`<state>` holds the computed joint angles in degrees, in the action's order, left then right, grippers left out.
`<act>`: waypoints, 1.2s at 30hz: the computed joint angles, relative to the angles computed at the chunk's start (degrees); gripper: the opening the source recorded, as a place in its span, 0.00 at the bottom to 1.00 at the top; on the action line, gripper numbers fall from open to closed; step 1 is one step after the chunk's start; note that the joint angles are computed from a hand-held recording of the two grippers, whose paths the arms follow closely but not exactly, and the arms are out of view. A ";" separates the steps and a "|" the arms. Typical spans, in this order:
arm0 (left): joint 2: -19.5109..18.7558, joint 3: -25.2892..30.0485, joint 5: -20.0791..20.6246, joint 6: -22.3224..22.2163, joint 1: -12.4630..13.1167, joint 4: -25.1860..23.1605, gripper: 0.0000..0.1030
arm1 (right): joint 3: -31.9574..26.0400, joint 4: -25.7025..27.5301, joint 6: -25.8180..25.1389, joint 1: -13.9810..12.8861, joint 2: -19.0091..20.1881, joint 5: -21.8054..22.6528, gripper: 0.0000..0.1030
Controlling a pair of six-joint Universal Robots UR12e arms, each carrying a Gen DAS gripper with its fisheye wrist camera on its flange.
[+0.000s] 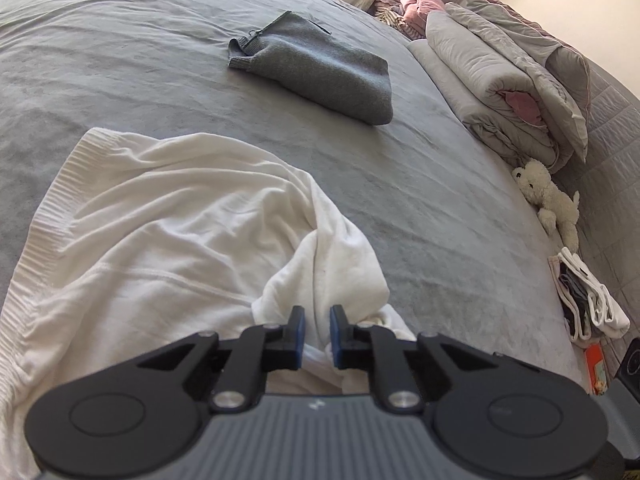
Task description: Fold clothes
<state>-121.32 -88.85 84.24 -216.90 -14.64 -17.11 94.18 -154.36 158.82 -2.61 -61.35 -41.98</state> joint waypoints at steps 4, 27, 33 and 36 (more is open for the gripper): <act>0.03 -0.30 0.15 -0.37 0.07 1.48 0.13 | 0.40 -2.13 -0.08 0.03 0.05 -0.53 0.10; -0.12 0.32 7.58 -0.33 -0.01 1.34 0.22 | -1.55 -24.79 12.09 -1.17 1.91 -17.00 0.08; -0.15 0.84 9.61 -0.10 0.00 -1.15 0.22 | -1.84 -28.09 11.64 -0.95 2.24 -23.82 0.08; -0.07 0.85 10.37 -0.14 0.06 -2.07 0.22 | -1.79 -29.96 11.10 -0.91 2.28 -26.86 0.08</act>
